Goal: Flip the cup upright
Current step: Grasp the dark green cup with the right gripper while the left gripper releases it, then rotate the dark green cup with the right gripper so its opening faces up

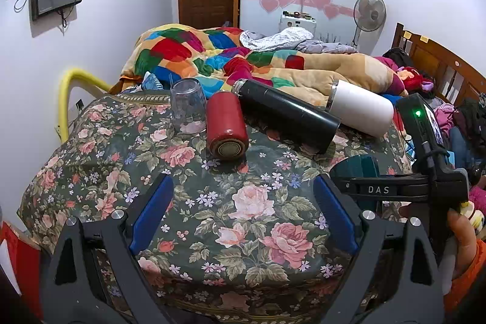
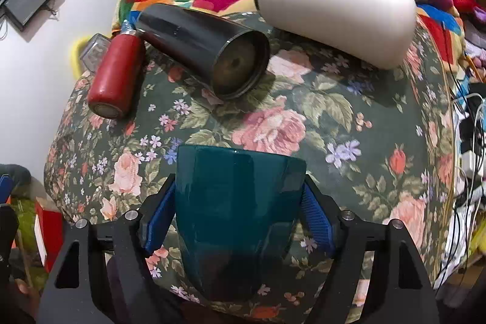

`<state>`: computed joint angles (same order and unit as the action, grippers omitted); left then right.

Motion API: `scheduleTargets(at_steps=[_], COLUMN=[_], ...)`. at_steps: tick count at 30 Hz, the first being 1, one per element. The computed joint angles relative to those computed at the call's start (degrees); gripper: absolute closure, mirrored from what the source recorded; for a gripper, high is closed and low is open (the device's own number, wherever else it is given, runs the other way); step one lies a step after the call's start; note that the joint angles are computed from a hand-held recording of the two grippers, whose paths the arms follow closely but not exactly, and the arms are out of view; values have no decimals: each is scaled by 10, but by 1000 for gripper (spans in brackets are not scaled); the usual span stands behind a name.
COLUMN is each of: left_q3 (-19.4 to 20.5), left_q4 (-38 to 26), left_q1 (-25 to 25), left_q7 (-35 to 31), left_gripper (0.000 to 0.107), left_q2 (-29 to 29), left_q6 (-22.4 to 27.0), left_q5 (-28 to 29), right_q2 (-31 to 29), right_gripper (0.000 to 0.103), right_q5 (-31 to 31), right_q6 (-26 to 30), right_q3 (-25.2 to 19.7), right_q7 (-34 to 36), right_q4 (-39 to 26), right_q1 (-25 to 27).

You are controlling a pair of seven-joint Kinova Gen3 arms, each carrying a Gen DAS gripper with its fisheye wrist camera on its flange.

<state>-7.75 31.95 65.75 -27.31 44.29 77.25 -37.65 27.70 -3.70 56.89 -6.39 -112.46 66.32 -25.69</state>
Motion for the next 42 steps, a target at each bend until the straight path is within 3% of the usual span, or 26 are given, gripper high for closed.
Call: scheduleTargets(at_steps=[9,17,28,37,42], left_q3=[-3,-5,2,8,8], left_q4=[0,1,33,35,33], left_q1=[2,7,0,-5,-1], left_q7=[4,9,26,31,32], left_gripper=[14,14,14,14,14], left_q2=[-1,-3,-21,-21,-23], left_q6=[6,9,1,9,17], left_q5=[-1,-10,-11,-10,-13], right_q2=[-30,-31,-9,-11,15], right_gripper=[30,30,31,30,28], right_q5=[29,102,98,130,75], right_q6=[-28,-44,-30,-27,26], right_q3=[1,17,9,14,-4], right_q7=[16,0,15,20,44], right_q4=[15,-4,-17,-14,-59], right_q1=[-19,-67,-77,-97,-71])
